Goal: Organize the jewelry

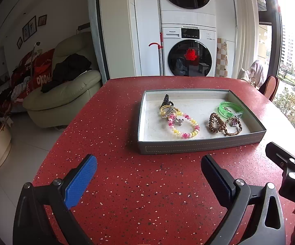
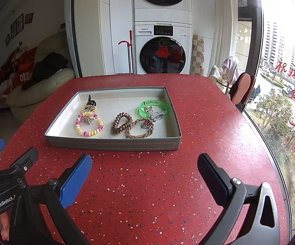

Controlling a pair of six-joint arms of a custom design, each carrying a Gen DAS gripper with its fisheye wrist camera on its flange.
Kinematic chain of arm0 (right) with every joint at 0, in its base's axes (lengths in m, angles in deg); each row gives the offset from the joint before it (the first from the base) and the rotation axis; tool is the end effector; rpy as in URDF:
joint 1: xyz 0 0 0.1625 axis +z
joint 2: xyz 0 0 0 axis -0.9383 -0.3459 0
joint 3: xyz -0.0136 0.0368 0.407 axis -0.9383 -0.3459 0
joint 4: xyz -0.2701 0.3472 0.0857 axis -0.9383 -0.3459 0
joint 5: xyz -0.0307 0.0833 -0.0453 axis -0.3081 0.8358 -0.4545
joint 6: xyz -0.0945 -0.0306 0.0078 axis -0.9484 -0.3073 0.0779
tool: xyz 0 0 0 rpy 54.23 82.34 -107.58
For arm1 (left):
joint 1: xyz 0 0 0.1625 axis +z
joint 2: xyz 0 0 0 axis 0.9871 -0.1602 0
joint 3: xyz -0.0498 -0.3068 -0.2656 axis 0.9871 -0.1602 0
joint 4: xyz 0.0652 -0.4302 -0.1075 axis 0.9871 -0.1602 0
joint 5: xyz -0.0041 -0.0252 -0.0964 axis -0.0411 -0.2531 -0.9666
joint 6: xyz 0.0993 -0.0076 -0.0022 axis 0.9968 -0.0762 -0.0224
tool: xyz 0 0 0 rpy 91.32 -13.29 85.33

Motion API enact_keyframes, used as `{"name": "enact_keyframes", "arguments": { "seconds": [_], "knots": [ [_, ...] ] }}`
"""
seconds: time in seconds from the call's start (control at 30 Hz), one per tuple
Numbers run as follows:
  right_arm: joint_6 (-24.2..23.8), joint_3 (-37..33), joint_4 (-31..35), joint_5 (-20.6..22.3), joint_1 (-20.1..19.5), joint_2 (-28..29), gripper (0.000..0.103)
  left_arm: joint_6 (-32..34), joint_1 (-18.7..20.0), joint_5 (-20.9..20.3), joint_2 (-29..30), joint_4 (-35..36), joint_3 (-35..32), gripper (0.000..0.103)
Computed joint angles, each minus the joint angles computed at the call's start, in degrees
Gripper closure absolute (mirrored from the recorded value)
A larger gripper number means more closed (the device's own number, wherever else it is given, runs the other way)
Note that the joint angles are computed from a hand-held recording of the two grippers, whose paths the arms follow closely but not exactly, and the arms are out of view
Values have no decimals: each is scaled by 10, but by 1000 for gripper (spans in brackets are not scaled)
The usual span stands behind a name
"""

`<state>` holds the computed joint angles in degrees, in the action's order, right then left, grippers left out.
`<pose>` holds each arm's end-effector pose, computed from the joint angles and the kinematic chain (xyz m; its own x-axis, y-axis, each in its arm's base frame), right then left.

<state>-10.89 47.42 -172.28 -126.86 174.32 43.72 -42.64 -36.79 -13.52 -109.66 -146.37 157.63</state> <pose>0.2074 -0.4772 0.0398 -0.7127 -0.1287 0.6896 -0.6149 0.5877 -0.5258 -0.1635 -0.4744 0.1752 -0.6404 -0.1905 -0.7440 0.5167 0.6098 -0.6010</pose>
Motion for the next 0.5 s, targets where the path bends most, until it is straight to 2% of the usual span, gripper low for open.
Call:
{"name": "enact_keyframes", "arguments": {
  "seconds": [0.5],
  "knots": [
    [1, 0, 4, 1, -1, 0, 0, -4, 0, 1, -1, 5, 1, 0]
  ]
}}
